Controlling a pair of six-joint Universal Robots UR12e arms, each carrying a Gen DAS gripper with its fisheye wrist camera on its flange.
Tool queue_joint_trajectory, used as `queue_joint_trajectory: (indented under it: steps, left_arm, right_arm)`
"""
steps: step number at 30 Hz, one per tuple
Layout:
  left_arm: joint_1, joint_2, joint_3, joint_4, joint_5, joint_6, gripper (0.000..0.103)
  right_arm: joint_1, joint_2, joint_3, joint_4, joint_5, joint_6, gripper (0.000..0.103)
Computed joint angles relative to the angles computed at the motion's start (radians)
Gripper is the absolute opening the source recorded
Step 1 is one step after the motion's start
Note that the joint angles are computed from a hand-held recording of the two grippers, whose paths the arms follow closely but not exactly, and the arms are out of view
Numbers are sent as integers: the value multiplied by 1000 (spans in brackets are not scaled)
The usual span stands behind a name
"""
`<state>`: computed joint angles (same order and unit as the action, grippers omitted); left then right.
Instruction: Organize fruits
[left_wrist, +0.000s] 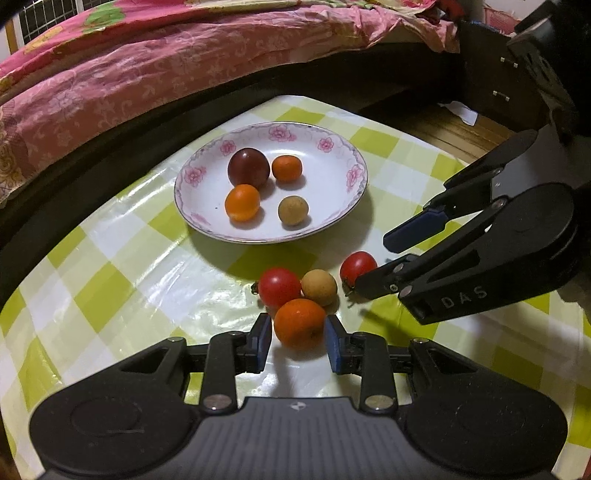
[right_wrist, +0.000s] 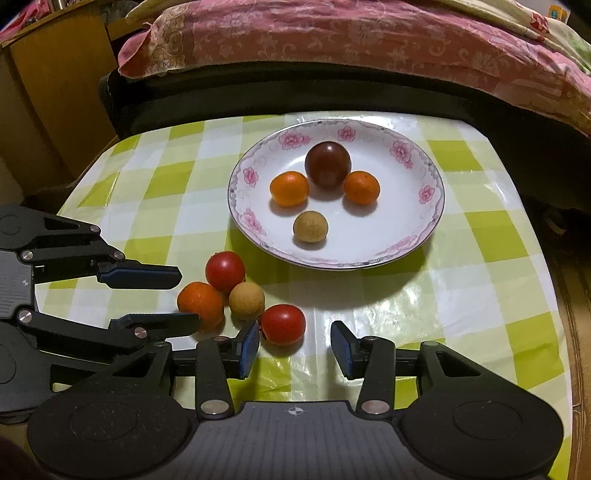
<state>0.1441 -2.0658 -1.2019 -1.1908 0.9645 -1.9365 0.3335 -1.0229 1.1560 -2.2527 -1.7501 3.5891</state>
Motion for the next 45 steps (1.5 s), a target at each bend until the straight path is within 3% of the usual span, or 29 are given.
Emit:
queue_joint_trajectory:
  steps: [21, 24, 29, 45]
  left_arm:
    - [-8, -1, -2, -33, 11, 30, 42]
    - [-10, -3, -1, -34, 11, 26, 42]
    - [-13, -4, -2, -37, 14, 30, 42]
    - [-8, -2, 0, -30, 29, 27, 40]
  right_arm:
    - [-3, 23, -10, -22, 18, -38, 39]
    - [-2, 26, -17, -9, 14, -44, 37]
    - [-2, 26, -25, 15, 33, -52, 24]
    - [1, 22, -40, 77, 12, -57, 24]
